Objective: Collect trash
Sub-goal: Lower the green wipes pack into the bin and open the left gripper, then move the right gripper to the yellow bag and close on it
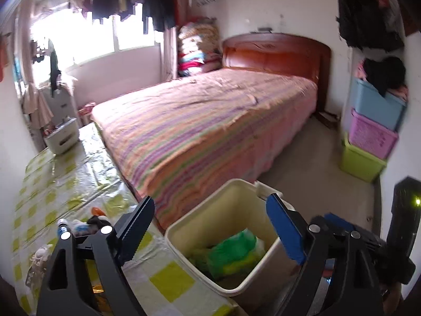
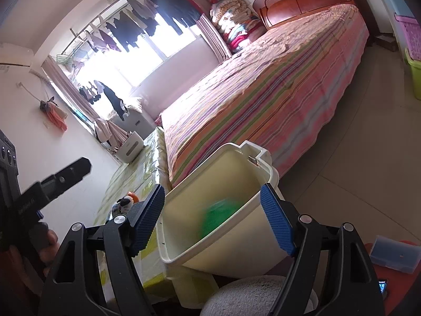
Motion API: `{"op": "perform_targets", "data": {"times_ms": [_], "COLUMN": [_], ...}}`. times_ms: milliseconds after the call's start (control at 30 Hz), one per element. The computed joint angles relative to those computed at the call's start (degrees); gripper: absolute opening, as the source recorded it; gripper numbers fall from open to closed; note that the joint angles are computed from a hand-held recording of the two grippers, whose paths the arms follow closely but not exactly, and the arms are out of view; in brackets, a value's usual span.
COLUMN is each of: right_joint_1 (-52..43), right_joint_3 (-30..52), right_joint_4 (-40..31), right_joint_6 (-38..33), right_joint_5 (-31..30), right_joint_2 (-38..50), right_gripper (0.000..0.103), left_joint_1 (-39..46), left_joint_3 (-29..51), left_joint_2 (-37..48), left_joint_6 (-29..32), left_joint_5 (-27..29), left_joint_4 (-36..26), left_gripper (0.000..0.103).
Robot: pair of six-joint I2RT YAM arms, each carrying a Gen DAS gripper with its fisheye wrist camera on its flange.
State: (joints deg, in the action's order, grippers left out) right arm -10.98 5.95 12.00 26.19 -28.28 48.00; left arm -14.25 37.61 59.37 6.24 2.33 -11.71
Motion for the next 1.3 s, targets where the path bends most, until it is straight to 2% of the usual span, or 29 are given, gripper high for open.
{"op": "perform_targets", "data": {"times_ms": [167,267,367,533,733,833,1000,1200,1300], "right_joint_1": [2.81,7.1,13.8,26.24,40.27,45.15,53.33,56.34,56.04], "right_joint_3": [-0.01,0.04,0.54,3.39,9.47,14.3,26.04,39.18,43.28], "right_joint_4": [-0.96,1.0,5.67,11.19,13.6,12.11,5.23,-3.17,-5.89], "right_joint_6": [0.21,1.34,3.22,5.57,6.11,4.06,-4.23,-12.39,-15.02], "right_joint_5": [0.73,2.45,5.25,9.98,13.72,13.96,13.81,14.44,14.64], "right_joint_2": [-1.1,0.57,5.46,13.64,22.06,26.24,35.22,46.92,51.2], "right_gripper": [0.074,0.075,0.075,0.075,0.077,0.079,0.08,0.08,0.08], "left_joint_1": [10.16,19.26,32.86,53.46,69.84,74.22,81.94,88.63,91.26], "left_joint_3": [-2.7,-6.05,-8.27,-7.93,-7.37,-7.58,-7.07,-6.57,-6.1], "left_joint_2": [-7.89,-14.14,-17.51,-14.15,-8.3,-6.09,-1.1,3.13,4.31], "left_joint_6": [-0.65,1.32,4.42,10.1,16.69,19.3,23.95,28.53,30.21], "left_joint_5": [4.51,6.86,13.36,25.54,33.03,34.5,37.45,39.54,40.48], "left_joint_4": [-2.55,-3.76,-5.76,-8.8,-9.58,-9.06,-9.21,-9.39,-9.88], "left_gripper": [0.084,0.084,0.084,0.084,0.084,0.084,0.084,0.084,0.084]}}
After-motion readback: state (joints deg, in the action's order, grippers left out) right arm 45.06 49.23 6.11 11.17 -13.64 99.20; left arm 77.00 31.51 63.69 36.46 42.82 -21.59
